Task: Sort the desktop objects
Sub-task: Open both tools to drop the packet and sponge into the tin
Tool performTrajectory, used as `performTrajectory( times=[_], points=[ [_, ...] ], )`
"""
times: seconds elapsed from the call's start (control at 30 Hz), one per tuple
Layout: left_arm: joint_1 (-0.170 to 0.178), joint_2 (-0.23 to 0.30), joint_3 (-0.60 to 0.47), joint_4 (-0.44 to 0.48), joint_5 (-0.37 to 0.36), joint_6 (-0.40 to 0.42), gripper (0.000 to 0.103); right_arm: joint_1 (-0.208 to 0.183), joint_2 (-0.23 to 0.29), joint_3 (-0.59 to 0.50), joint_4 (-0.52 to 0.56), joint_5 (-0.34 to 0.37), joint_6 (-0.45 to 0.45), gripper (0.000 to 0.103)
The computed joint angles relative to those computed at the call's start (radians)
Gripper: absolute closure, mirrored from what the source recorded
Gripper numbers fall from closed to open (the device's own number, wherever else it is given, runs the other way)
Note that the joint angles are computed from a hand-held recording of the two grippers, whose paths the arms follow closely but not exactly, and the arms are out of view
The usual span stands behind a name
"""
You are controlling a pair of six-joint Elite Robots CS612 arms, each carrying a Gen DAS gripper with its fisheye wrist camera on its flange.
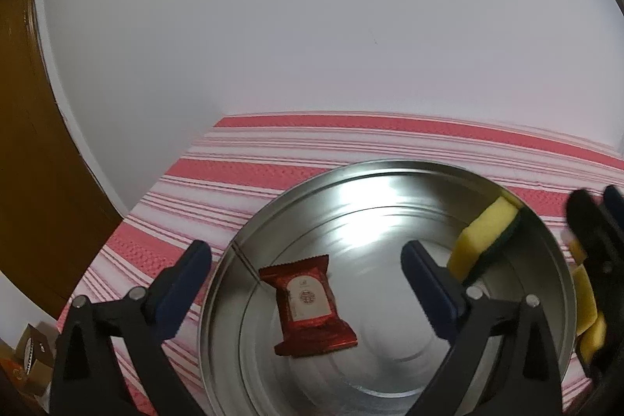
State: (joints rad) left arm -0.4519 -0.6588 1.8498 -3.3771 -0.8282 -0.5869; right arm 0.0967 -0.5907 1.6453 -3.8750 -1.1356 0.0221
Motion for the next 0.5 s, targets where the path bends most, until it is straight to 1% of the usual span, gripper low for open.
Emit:
performTrajectory(
  times=[0.07,0.1,0.17,0.2,0.23,0.3,0.33,0.37,0.4,0.5],
  points=[
    [-0.005,0.001,0.003,-0.006,0.021,-0.006,0.002,-0.002,-0.003,0.010,-0.039,-0.011,0.012,0.025],
    [-0.008,0.002,0.003,-0.012,0.034,-0.009,0.001,-0.002,-0.001,0.010,-0.061,-0.028,0.018,0.024],
    [-0.018,0.007,0.007,-0.034,0.069,-0.008,0.001,-0.004,-0.003,0.022,-0.104,-0.056,0.030,0.016],
    [-0.021,0.008,0.008,-0.038,0.084,-0.009,0.001,-0.007,-0.002,0.028,-0.133,-0.066,0.042,0.014],
    [-0.024,0.008,0.009,-0.041,0.089,-0.012,0.001,-0.010,-0.001,0.032,-0.154,-0.071,0.052,0.010],
    [-0.031,0.008,0.019,-0.081,0.086,-0.023,0.001,-0.019,-0.006,0.046,-0.177,-0.073,0.063,0.008],
    [-0.034,0.009,0.025,-0.110,0.083,-0.021,0.001,-0.022,-0.013,0.055,-0.169,-0.076,0.059,0.008],
    [-0.040,0.014,0.033,-0.160,0.077,-0.011,0.001,-0.018,-0.017,0.058,-0.150,-0.087,0.049,0.008],
    [-0.045,0.018,0.037,-0.191,0.073,-0.004,0.001,-0.014,-0.020,0.061,-0.129,-0.101,0.035,0.008],
    [-0.063,0.028,0.047,-0.258,0.036,0.020,0.001,-0.023,-0.025,0.080,-0.127,-0.102,0.026,0.008]
  ],
)
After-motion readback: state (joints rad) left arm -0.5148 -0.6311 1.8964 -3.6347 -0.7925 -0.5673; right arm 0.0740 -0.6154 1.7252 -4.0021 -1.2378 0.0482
